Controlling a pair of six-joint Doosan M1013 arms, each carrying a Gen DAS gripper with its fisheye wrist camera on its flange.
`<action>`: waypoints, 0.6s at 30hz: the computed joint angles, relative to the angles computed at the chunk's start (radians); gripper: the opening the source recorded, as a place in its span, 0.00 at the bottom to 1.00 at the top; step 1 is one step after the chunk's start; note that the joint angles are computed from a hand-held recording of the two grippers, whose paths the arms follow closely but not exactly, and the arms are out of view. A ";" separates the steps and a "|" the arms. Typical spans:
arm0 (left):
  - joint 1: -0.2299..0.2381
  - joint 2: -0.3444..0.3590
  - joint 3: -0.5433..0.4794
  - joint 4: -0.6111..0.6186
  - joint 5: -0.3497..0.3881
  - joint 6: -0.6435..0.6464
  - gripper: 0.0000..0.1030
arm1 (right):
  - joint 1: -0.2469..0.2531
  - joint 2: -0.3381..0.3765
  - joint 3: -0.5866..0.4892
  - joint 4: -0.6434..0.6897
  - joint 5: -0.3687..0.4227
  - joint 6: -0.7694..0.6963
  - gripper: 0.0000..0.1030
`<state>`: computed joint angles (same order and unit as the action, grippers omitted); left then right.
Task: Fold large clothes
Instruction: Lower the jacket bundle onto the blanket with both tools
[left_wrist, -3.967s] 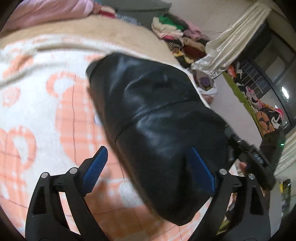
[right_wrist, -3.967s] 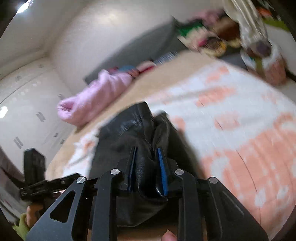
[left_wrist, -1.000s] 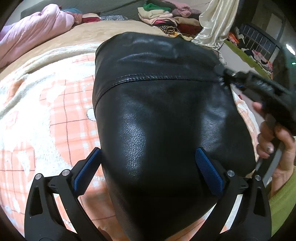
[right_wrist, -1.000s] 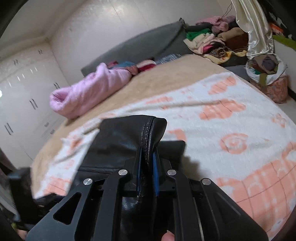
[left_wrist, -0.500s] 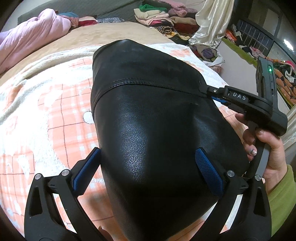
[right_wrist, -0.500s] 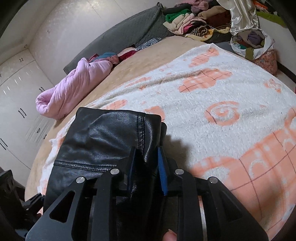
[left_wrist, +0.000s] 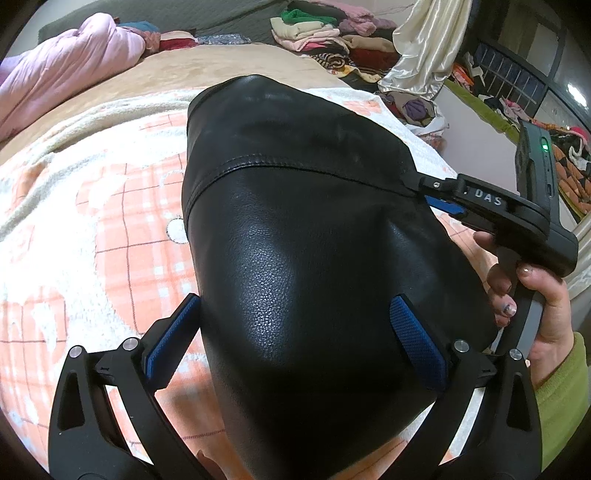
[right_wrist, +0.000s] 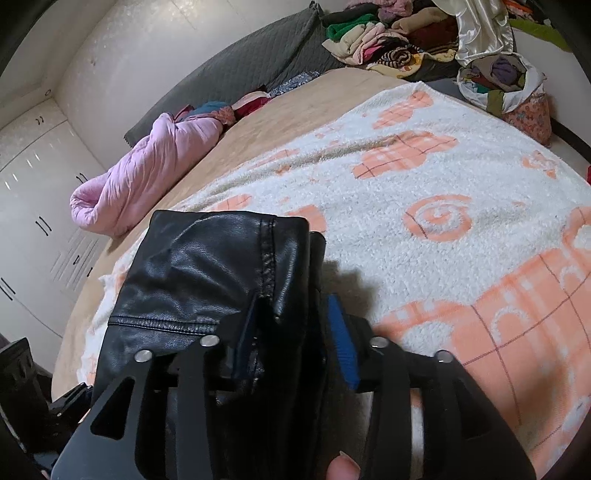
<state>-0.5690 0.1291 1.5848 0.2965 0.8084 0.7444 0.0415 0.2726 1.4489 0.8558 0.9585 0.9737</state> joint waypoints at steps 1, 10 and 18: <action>0.001 -0.001 0.001 -0.002 -0.002 0.000 0.92 | -0.002 -0.004 0.004 0.003 -0.006 -0.005 0.45; 0.007 -0.005 0.004 -0.011 -0.003 -0.014 0.92 | -0.020 -0.038 0.037 0.019 0.008 -0.024 0.64; 0.007 -0.014 0.008 -0.022 0.003 -0.025 0.92 | -0.069 -0.102 0.100 0.125 0.065 -0.113 0.76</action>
<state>-0.5615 0.1151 1.5925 0.2740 0.8111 0.7193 -0.0274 0.1704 1.5493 0.9807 1.0232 0.8608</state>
